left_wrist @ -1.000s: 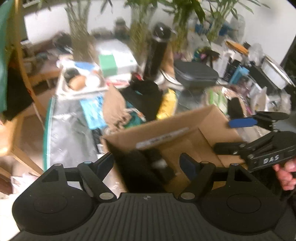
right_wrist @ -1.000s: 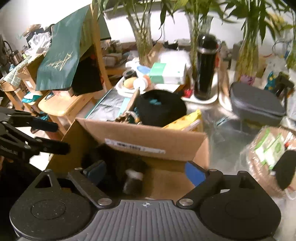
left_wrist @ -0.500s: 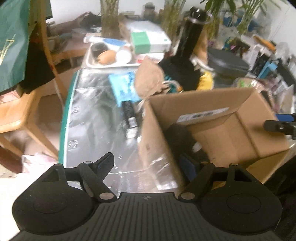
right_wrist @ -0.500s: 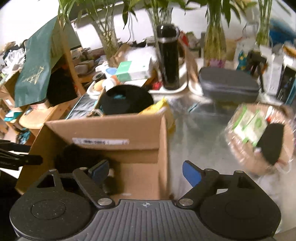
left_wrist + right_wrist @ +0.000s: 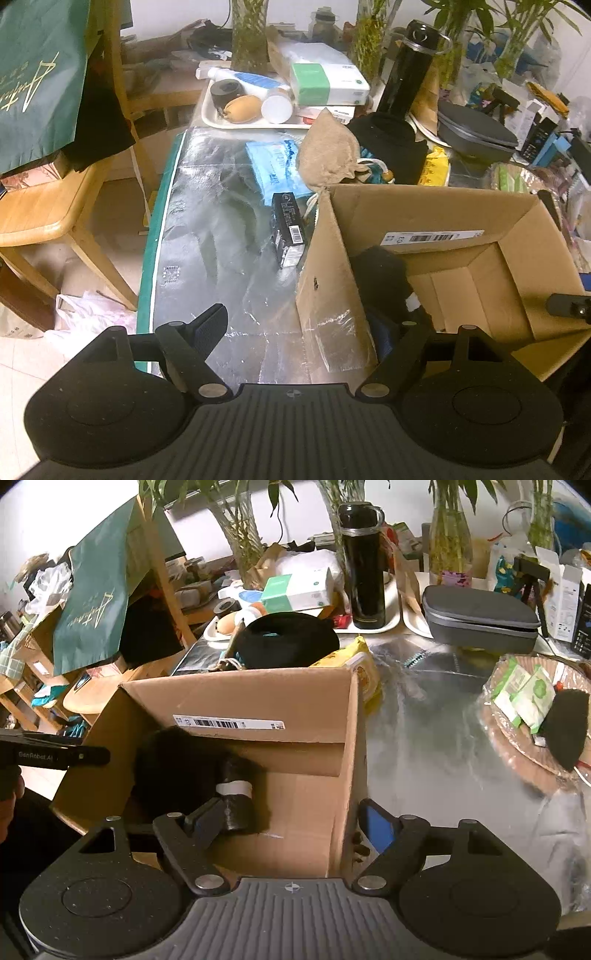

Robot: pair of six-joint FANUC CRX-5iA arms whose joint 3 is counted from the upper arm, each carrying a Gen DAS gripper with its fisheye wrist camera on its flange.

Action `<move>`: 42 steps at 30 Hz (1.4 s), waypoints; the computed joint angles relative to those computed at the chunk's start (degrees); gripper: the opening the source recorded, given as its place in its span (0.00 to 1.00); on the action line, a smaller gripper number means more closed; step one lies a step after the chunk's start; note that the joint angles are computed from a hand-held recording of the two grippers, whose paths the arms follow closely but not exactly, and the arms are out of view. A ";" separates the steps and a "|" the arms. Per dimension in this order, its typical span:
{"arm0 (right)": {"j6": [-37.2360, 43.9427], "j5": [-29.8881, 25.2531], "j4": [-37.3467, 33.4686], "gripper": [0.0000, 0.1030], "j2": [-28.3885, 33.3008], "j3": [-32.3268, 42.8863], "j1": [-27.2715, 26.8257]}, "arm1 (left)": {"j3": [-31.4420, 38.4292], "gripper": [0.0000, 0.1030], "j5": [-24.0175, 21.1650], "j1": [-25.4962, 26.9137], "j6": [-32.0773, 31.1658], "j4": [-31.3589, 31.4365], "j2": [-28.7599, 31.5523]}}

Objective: Organize soft objects
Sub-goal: 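Lift both open tools out of the box and back toward the items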

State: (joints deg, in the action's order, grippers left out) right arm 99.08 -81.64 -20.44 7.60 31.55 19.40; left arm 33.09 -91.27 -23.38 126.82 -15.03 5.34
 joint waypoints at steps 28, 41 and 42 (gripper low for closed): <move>6.87 20.59 3.84 1.00 -9.66 -13.16 2.18 | -10.85 0.76 16.34 -1.66 3.10 -3.42 -9.55; 11.32 18.56 2.79 1.00 3.14 2.92 2.42 | -8.30 0.76 17.78 0.11 2.86 -3.05 -7.68; 11.80 18.06 2.56 1.00 4.50 4.64 2.33 | -7.84 0.76 17.78 0.14 2.83 -3.25 -7.33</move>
State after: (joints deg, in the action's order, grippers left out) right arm 110.88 -63.58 -17.89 12.10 36.20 21.72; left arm 25.25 -73.49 -23.24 129.65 -18.28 -1.99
